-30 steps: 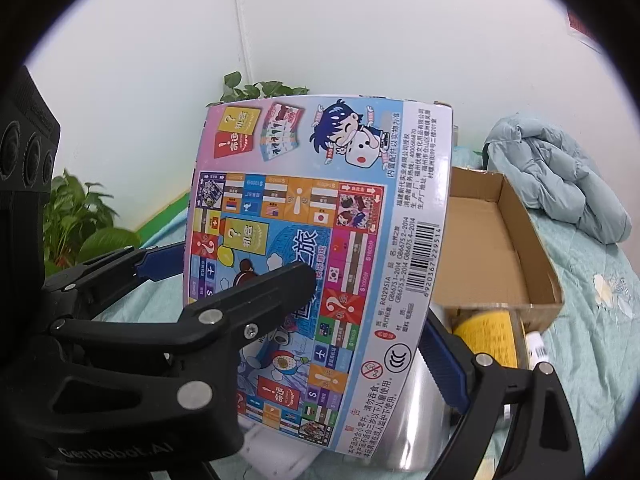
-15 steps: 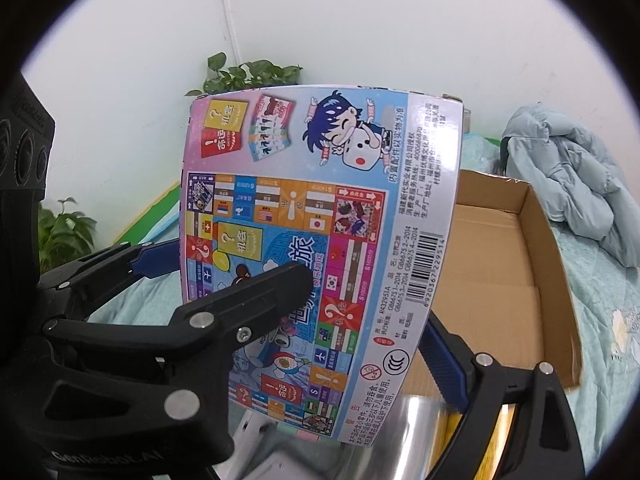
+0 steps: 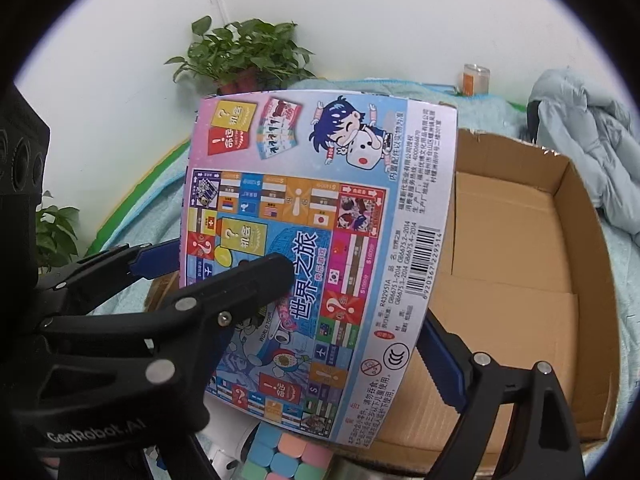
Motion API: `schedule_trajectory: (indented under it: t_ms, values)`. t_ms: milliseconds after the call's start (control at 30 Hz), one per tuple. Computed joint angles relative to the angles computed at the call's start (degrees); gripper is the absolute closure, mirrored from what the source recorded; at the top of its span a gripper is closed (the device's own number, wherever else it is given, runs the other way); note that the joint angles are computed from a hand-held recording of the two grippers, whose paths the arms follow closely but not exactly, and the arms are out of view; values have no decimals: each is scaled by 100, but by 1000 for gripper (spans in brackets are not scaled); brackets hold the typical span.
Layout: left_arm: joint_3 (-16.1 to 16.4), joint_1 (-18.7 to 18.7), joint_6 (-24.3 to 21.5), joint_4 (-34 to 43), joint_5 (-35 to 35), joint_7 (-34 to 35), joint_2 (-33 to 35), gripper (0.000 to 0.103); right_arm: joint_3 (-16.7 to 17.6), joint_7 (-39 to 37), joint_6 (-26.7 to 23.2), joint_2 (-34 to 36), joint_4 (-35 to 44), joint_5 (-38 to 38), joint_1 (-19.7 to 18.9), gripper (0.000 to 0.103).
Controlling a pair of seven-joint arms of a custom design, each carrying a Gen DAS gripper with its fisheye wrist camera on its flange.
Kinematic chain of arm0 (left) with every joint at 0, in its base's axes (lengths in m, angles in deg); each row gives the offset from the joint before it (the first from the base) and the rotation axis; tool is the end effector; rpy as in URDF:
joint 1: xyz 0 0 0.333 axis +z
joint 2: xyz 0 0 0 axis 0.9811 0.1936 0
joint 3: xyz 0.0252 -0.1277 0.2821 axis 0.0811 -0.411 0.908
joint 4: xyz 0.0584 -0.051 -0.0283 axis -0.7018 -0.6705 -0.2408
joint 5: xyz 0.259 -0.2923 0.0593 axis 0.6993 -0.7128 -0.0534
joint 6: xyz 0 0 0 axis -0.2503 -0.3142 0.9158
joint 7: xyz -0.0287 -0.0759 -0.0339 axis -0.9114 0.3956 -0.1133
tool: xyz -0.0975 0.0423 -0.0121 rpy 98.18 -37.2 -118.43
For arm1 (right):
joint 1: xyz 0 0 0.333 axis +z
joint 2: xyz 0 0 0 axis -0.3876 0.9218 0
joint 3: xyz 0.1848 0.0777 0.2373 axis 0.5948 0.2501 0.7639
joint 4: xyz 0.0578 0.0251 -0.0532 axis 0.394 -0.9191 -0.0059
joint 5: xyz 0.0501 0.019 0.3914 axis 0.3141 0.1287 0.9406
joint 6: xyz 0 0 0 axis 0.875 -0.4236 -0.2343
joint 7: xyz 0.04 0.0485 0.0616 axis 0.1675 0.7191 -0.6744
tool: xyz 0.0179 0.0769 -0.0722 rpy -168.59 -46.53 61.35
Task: Organize rigid objects
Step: 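Carry the board-game box over the box and lay it flat inside, then release the game box and move the left gripper to the silver can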
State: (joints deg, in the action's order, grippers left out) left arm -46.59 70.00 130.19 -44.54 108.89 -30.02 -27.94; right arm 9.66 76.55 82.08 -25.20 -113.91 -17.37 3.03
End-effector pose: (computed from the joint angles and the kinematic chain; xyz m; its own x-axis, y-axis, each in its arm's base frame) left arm 0.5441 -0.2205 0.5382 0.2069 -0.9473 0.2445 -0.6821 -0.3189 -0.6581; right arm 0.5626 0.3901 0.5300 0.6925 -0.6796 -0.2421 -0.6545 -0.4506 -0.6071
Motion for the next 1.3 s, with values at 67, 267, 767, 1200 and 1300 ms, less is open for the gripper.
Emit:
schedule_trajectory:
  t_ms: [67,267,767,1200,1300]
  values:
    - [37,13,-24,11,-134,164,91,40,-33,67,-174,160,173,-92,2,18]
    - [120,81,-322,-11,-179,77,280,61,-82,362,-869,536,644,-331,22,33]
    - [-192,183,-349,-881,1143,-729,-728,47,-106,555,-577,337,351,-468,-52,31]
    - [-910,-92,-1292,-1696,2980,-3000,-1965,80,-384,-1002,1929,-2429,-3108,1652,25,23]
    - [-981,-259,-1797,-1542,2261,-2658,-1899,98,-346,-617,1945,-2697,-3391,1227,-45,72]
